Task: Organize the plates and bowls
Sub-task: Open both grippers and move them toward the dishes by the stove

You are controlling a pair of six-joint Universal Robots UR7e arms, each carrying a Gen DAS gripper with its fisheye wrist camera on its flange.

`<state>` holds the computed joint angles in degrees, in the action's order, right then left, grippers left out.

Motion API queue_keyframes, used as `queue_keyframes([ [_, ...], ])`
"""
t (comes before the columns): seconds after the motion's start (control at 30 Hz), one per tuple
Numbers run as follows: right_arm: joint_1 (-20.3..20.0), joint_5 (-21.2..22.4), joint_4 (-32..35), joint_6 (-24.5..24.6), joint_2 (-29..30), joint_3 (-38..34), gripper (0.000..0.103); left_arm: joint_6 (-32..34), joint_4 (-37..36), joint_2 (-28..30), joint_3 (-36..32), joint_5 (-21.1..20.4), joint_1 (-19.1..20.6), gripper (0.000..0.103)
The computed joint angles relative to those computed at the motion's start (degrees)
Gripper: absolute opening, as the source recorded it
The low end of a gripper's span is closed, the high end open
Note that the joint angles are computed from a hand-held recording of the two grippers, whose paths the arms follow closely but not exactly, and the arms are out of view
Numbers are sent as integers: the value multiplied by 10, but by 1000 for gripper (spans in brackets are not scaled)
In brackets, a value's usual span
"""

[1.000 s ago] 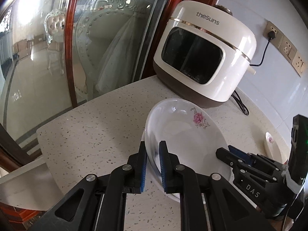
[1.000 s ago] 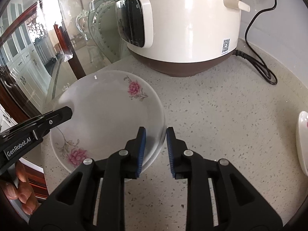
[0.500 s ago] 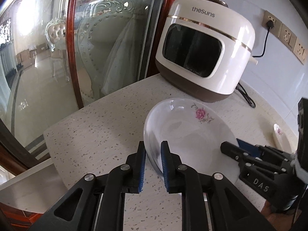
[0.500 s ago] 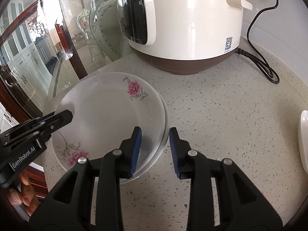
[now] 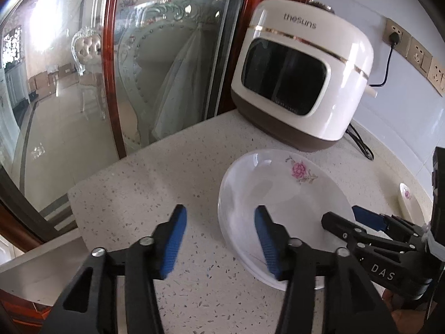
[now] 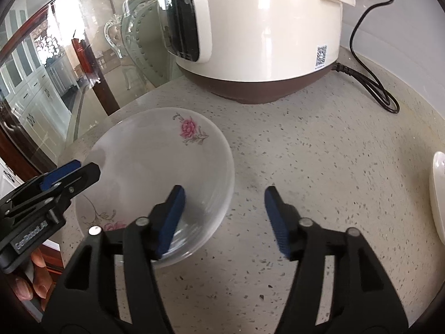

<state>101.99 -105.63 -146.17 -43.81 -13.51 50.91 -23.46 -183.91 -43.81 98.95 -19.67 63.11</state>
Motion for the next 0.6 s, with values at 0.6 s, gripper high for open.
queue_keyframes([
  [0.6,-12,5,-117,123,-21,16,79,181,-173,33,-32,-75,-28,80],
])
